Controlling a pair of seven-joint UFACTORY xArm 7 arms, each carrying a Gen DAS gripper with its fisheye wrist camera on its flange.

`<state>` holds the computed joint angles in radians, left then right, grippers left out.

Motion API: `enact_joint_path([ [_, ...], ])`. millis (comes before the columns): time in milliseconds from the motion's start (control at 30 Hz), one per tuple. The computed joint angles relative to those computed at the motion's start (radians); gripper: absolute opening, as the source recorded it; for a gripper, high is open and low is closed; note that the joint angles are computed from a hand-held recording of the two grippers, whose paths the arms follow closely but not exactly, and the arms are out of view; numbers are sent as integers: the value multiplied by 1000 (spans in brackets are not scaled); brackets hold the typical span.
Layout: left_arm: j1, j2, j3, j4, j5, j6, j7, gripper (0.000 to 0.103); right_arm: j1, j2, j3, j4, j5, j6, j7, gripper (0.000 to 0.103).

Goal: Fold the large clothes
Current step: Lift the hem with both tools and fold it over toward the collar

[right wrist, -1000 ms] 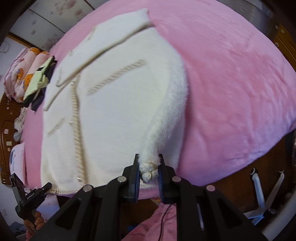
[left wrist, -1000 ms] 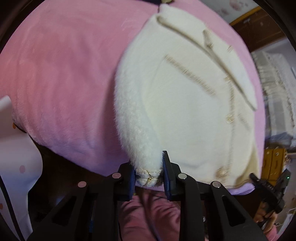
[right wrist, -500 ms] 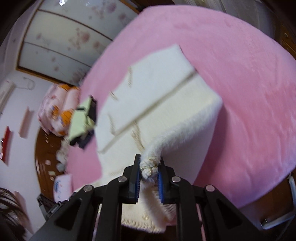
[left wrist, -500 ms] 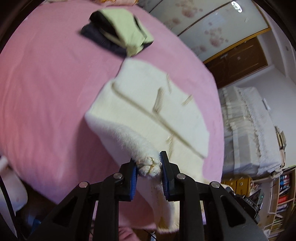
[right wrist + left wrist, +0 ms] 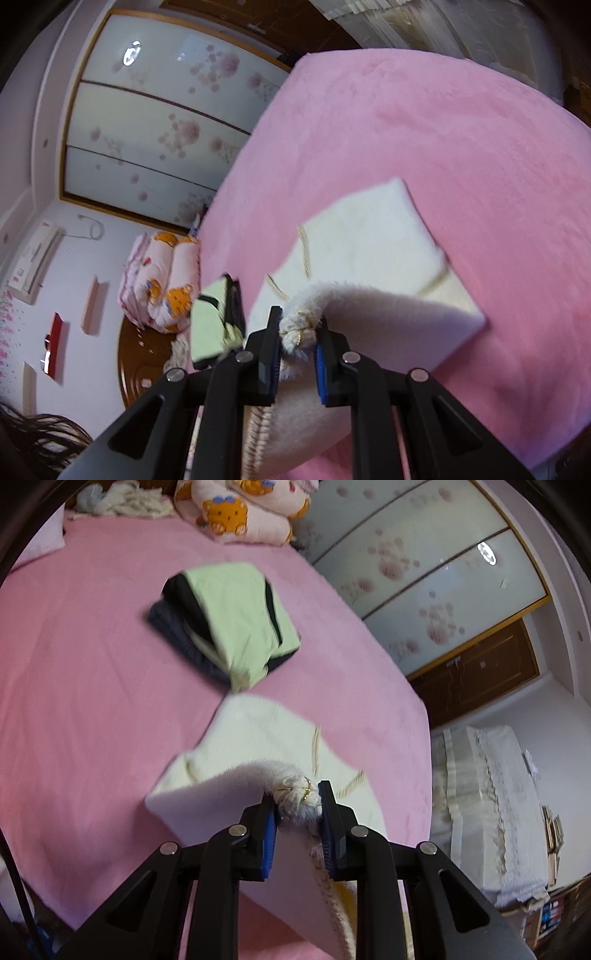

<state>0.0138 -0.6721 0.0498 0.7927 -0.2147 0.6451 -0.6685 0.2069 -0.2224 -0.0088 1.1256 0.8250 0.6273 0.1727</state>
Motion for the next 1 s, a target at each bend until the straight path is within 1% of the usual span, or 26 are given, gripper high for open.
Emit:
enact_joint_path([
  [67,10,53,0,40,12,-31,1,18,0,66,-7,66,25,-21,-35,14],
  [167,20,142,1,106,27,-81,8,18,-21,140,-1,149,52,-33,-76,14],
  [333,15,309,8,206,22,-180,31,18,-73,289,41,302,72,-63,-114,14],
  [433,7,436,14,298,5,-198,62,17,-97,381,81,386,67,-98,-122,14],
  [533,18,554,6,388,11,-187,76,17,-106,494,119,492,7,-121,-89,14],
  [567,32,596,-4,428,63,-164,48,17,-111,520,129,517,-9,-127,-83,14],
  [600,38,627,-9,454,92,-153,32,17,-107,562,133,558,-49,-132,-61,14],
  [633,42,665,-10,484,98,-146,32,17,-103,595,134,591,-88,-133,-34,14],
  [733,53,759,-12,549,65,-142,56,17,-106,688,143,682,-161,-123,40,14],
  [867,62,865,-13,637,82,-117,63,17,-98,806,135,811,-274,-101,155,14],
  [1000,71,983,-17,755,96,-67,76,17,-98,906,136,918,-371,-77,241,14],
])
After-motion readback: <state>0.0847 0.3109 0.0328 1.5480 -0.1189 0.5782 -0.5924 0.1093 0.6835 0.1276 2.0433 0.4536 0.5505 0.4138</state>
